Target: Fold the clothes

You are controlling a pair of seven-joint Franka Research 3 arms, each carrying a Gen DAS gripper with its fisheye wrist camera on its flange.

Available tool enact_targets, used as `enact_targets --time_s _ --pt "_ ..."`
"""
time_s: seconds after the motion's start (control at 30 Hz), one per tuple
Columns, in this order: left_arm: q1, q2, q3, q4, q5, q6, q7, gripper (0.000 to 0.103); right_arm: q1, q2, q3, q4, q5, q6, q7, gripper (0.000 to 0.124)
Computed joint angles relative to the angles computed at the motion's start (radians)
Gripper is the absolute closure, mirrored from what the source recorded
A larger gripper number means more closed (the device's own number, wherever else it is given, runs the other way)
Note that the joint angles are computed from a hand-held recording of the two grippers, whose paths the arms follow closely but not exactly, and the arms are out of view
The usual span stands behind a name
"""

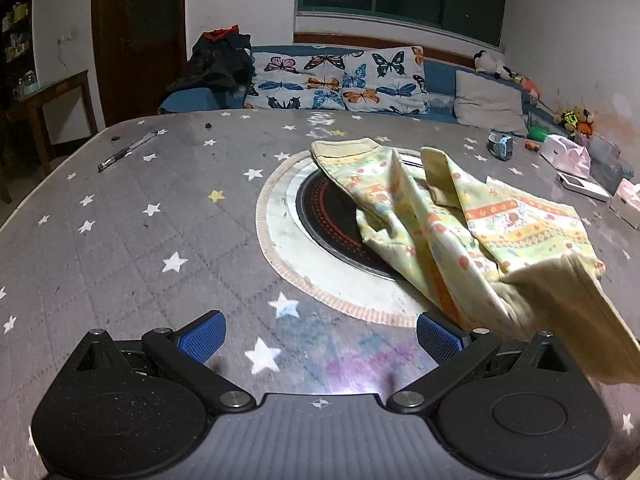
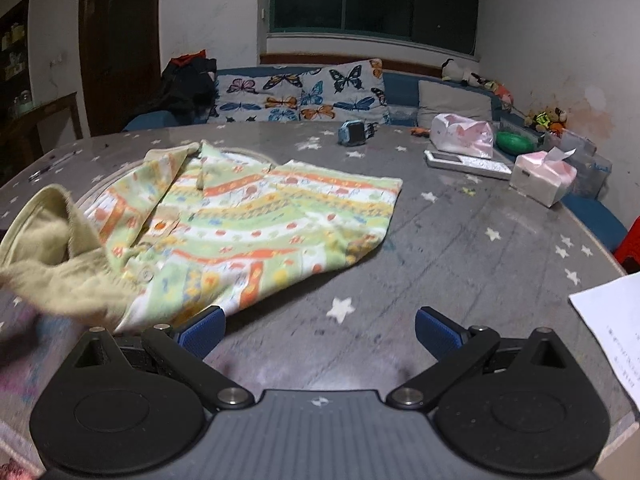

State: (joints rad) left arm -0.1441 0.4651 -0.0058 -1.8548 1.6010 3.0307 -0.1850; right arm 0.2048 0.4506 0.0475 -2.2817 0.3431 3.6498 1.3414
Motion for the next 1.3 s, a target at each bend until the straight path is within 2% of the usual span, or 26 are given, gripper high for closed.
enact_targets --time_s 0.13,0.37,0.67,1.3 --pt "-0.008 -0.013 -0.005 -0.018 0.003 -0.01 -0.001 0.0 -0.004 -0.014 0.01 -0.028 -0.022 -0.001 0.001 0.022" --pt "-0.023 -0.024 -0.015 -0.041 -0.033 -0.034 0.046 0.0 -0.062 -0.034 0.054 -0.071 -0.114 -0.006 0.077 0.025" --pt "-0.05 -0.026 -0.007 -0.051 -0.058 -0.04 0.076 0.0 -0.063 -0.042 0.053 -0.086 -0.168 -0.002 0.106 0.026" --pt "-0.052 -0.018 0.004 -0.015 -0.078 -0.062 0.103 0.0 -0.085 -0.033 0.059 -0.037 -0.223 -0.023 0.125 0.03"
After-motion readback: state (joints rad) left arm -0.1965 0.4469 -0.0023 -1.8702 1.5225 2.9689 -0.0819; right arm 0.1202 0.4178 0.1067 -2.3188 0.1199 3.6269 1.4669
